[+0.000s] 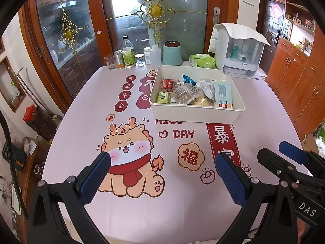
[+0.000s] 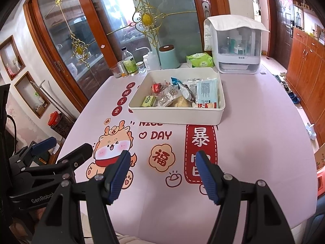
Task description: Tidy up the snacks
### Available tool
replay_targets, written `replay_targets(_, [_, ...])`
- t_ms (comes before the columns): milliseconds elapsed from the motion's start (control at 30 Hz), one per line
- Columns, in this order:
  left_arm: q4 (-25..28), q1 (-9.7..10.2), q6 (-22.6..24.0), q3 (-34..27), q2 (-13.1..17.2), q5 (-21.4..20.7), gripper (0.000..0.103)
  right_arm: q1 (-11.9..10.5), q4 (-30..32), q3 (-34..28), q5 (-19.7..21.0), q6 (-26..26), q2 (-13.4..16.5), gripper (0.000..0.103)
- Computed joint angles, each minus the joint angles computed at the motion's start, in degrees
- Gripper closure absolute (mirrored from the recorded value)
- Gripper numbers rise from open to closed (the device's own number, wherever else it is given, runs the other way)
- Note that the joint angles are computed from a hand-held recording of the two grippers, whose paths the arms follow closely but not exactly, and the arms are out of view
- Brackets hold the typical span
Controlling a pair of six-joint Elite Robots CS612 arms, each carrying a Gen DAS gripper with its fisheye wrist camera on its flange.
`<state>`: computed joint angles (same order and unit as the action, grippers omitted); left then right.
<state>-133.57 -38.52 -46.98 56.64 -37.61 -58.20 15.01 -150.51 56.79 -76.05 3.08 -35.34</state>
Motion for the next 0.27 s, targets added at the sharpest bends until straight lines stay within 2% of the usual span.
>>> replay_targets(267, [0.41,-0.01,-0.26,-0.01,0.0,-0.19,0.001,-0.13,0.5,-0.25,0.3,-0.02,0.09,0.036])
